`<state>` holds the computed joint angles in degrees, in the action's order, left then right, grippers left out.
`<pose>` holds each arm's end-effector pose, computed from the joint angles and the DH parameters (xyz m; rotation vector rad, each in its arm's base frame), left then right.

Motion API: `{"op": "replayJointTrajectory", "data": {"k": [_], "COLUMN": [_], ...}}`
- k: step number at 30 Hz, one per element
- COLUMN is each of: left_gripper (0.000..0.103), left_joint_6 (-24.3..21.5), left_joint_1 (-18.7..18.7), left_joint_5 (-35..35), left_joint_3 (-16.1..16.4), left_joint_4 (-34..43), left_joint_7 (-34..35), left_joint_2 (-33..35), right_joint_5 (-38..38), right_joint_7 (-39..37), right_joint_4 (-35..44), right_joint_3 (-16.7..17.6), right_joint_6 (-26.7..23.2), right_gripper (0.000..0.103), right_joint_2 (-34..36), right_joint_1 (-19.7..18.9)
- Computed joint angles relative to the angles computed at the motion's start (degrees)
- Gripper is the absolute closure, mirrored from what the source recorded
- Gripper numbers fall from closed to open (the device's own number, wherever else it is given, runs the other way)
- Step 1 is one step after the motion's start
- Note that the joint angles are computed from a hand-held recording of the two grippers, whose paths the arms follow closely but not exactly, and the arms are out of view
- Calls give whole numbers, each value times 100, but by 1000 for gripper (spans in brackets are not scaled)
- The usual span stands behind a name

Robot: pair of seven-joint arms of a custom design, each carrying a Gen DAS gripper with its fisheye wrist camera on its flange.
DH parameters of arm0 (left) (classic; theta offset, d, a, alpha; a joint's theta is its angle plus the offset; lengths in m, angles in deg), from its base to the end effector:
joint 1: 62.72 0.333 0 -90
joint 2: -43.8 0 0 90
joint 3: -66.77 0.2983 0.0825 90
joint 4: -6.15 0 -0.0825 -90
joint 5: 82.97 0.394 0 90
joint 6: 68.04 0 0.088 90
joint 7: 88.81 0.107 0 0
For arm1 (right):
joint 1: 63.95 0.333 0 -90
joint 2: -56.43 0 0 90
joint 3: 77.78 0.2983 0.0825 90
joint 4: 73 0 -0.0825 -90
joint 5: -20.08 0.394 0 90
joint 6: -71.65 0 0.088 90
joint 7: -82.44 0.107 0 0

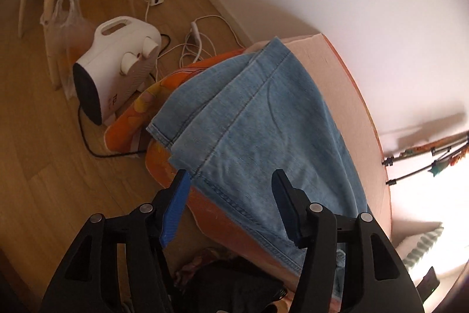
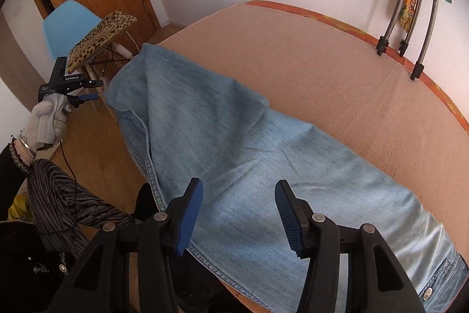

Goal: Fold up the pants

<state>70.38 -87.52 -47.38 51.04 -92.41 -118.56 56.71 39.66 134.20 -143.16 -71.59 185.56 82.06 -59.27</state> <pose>0.5201 -0.4225 0.4883 -2.7801 0.7639 -0.9650 0.7070 0.1394 0.5402 -2.4337 1.0595 -0.1003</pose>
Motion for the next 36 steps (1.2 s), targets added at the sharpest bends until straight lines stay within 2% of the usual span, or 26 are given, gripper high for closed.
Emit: {"op": "replayJointTrajectory", "data": {"k": [2, 6, 12, 14, 16, 17, 19, 20, 23, 29, 33, 34, 36], "left_gripper": [46, 46, 46, 49, 63, 74, 83, 93, 97, 98, 98, 98, 98], "left_joint_6": [-25, 363, 454, 272, 78, -14, -258, -363, -740, -1546, -2536, -2554, -2140], "left_joint_1": [-26, 51, -29, -82, -107, -99, -125, -147, -217, -457, -650, -614, -442], "left_joint_5": [63, 107, 508, 686, 742, 681, 633, 654, 710, 1078, 1263, 1169, 1001], "left_joint_3": [40, 57, 175, 181, 159, 134, 116, 118, 103, 140, 137, 131, 127], "left_joint_4": [-65, -253, -326, -256, -140, -72, 28, 58, 254, 804, 1188, 1092, 689], "left_joint_7": [-321, -583, -1338, -1457, -1407, -1303, -1202, -1203, -1034, -605, -229, -240, -396], "left_joint_2": [-1, 27, 96, 120, 163, 193, 217, 213, 256, 379, 393, 329, 151], "right_joint_5": [12, -6, -23, -50, -104, -124, -160, -177, -239, -419, -580, -597, -668], "right_joint_7": [-52, -94, -76, -182, -282, -323, -410, -453, -556, -564, -554, -533, -501], "right_joint_4": [-12, -37, 31, -68, -181, -248, -416, -479, -654, -713, -824, -819, -838], "right_joint_3": [16, 1, -6, 0, -3, -5, -11, -13, -25, -72, -100, -104, -116], "right_joint_6": [-49, -128, -258, -310, -345, -357, -345, -340, -255, -205, -124, -158, -176], "right_gripper": [49, 49, 49, 49, 49, 49, 49, 49, 49, 49, 49, 49, 49], "right_joint_2": [-2, -8, 70, 15, -44, -78, -166, -198, -284, -247, -268, -251, -228], "right_joint_1": [-4, -4, -37, -37, -10, 3, 32, 49, 110, 182, 222, 220, 231]}}
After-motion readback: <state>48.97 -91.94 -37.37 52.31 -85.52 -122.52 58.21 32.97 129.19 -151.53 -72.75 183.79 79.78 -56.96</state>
